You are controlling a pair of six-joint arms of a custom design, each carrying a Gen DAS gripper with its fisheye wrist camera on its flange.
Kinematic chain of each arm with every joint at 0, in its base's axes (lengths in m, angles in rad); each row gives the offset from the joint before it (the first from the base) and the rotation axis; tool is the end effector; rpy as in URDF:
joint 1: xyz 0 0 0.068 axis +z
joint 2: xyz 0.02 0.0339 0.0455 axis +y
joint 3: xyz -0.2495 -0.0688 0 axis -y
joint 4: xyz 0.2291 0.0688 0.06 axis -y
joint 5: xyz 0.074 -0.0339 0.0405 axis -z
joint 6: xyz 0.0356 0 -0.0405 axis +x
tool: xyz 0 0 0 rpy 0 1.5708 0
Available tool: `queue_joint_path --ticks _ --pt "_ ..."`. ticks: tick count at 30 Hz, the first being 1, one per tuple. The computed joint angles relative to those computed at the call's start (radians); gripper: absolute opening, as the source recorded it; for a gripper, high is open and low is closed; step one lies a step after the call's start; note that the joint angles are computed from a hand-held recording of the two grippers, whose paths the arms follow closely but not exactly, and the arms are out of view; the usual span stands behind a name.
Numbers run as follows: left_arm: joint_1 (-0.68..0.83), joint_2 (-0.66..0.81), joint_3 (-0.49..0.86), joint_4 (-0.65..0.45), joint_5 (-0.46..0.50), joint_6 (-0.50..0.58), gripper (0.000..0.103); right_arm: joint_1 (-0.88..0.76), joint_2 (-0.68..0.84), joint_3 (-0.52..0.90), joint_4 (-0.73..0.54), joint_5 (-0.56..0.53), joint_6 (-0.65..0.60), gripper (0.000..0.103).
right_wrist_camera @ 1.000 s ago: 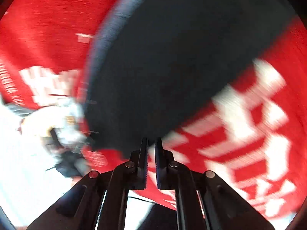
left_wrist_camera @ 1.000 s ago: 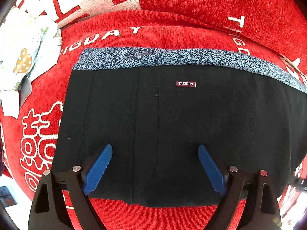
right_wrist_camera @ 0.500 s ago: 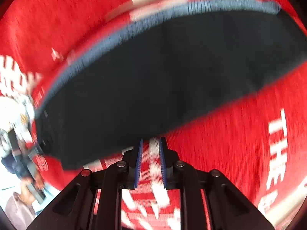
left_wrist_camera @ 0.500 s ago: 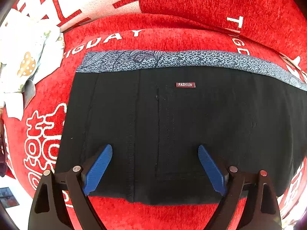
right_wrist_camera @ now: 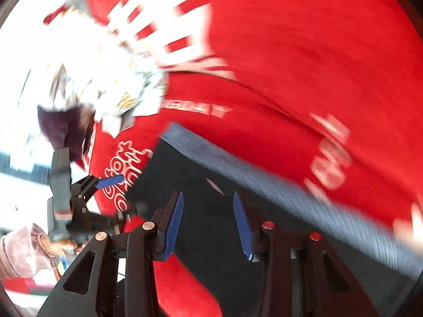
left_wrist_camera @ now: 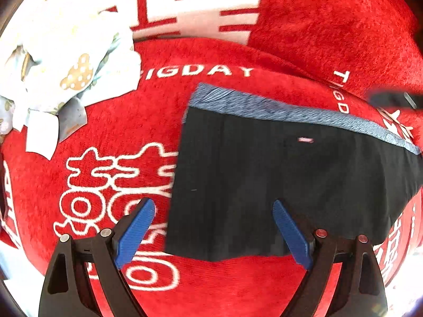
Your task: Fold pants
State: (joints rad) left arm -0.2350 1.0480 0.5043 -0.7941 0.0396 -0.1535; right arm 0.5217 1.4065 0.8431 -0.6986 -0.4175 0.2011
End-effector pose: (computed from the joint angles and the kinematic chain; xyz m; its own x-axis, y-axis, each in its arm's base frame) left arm 0.1434 -0.0358 0.1559 -0.9720 0.0756 -0.2223 0.0940 0.9929 -0.0734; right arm 0.1985 0.1308 0.1865 -0.9217 -0.3192 -0.2206 -0.3861 0.8112 0.4392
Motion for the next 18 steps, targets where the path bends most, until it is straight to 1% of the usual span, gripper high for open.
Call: queue_joint_path --ticks 2,3,5,6,7,9,11,12,13,14,15,16,17,18 --pt "0.088 0.015 -0.029 0.026 0.049 0.093 0.092 0.072 0.175 0.106 0.055 -0.008 -0.001 0.043" --pt "0.126 0.018 -0.047 0.039 0.069 0.134 0.092 0.114 0.294 0.186 0.075 -0.005 -0.014 0.043" --pt "0.206 0.047 -0.076 0.081 0.113 0.220 0.091 0.167 0.461 0.315 0.075 0.022 -0.047 0.043" --pt "0.238 0.047 -0.090 0.093 0.138 0.249 0.088 0.175 0.500 0.350 0.055 0.028 -0.069 0.043" --pt "0.269 0.057 -0.100 0.103 0.164 0.275 0.082 0.199 0.569 0.408 0.039 0.055 -0.086 0.043" --pt "0.310 0.071 -0.112 0.120 0.199 0.304 0.080 0.226 0.681 0.509 0.007 0.083 -0.114 0.043" --pt "0.333 0.049 -0.127 0.128 0.224 0.326 0.076 0.239 0.754 0.576 -0.024 0.096 -0.130 0.044" --pt "0.343 0.044 -0.130 0.129 0.236 0.340 0.073 0.239 0.791 0.609 -0.031 0.098 -0.136 0.054" --pt "0.355 0.050 -0.129 0.130 0.250 0.355 0.064 0.238 0.802 0.620 -0.033 0.100 -0.133 0.059" --pt "0.357 0.074 -0.123 0.145 0.260 0.360 0.064 0.235 0.810 0.629 -0.040 0.096 -0.131 0.059" --pt "0.364 0.080 -0.119 0.146 0.262 0.368 0.063 0.224 0.828 0.654 -0.074 0.063 -0.124 0.036" --pt "0.372 0.072 -0.115 0.134 0.264 0.375 0.059 0.218 0.828 0.659 -0.087 0.034 -0.116 0.010" --pt "0.373 0.074 -0.113 0.135 0.264 0.376 0.057 0.221 0.817 0.660 -0.097 0.035 -0.112 0.007" --pt "0.404 0.068 -0.105 0.108 0.277 0.405 0.056 0.227 0.801 0.659 -0.111 0.026 -0.131 0.007"
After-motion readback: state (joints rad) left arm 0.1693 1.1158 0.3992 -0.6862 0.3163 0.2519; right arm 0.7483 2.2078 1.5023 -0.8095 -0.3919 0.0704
